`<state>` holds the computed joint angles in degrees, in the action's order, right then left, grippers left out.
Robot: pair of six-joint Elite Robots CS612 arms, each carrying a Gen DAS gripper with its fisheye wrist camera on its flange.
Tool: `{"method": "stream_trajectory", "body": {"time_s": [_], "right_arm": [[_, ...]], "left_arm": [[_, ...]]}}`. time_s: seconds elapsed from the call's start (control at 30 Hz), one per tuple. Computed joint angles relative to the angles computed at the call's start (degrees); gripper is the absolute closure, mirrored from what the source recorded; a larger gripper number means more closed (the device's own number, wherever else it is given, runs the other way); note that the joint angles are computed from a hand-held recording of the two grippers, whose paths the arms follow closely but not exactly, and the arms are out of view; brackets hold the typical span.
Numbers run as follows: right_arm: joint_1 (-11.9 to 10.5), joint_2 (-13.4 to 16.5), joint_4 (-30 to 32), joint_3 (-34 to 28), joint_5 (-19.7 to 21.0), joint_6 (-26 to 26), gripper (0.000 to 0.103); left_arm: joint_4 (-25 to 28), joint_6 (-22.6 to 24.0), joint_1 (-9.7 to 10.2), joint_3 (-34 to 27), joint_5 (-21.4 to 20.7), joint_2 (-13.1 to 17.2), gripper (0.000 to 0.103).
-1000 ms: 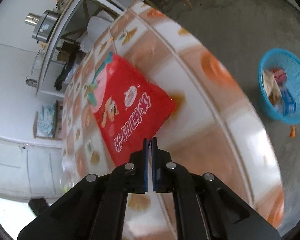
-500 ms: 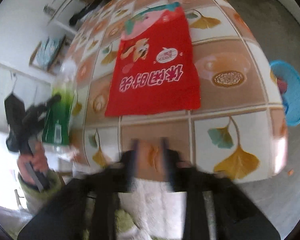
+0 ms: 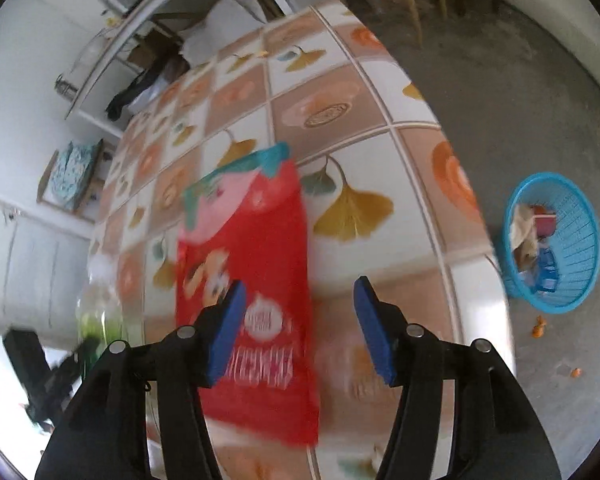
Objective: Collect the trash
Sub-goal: 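Grasp the red snack packet with the right gripper while the left holds the bottle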
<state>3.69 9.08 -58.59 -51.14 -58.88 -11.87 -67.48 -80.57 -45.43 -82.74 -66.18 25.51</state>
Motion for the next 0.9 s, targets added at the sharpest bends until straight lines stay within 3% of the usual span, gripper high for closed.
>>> {"method": "stream_trajectory", "body": {"time_s": [0.33,0.67,0.83,0.9], "right_arm": [[2.24,-2.39,4.73,6.33,7.15,-6.49,0.061],[2.63,-2.26,18.43,6.44,18.17,-12.8,0.063],[2.33,-2.92,27.85,7.67,25.82,-20.54,0.063],[2.43,-3.1,30.39,7.76,27.03,-23.48,0.063]], "left_arm": [[-0.8,0.51,0.2,0.74,-0.26,-0.23,0.048],[-1.56,0.7,0.24,1.07,-0.27,-0.21,0.048],[-2.16,0.79,0.33,1.04,-0.39,-0.05,0.048],[-2.4,0.81,0.36,1.02,-0.41,0.03,0.048]]}}
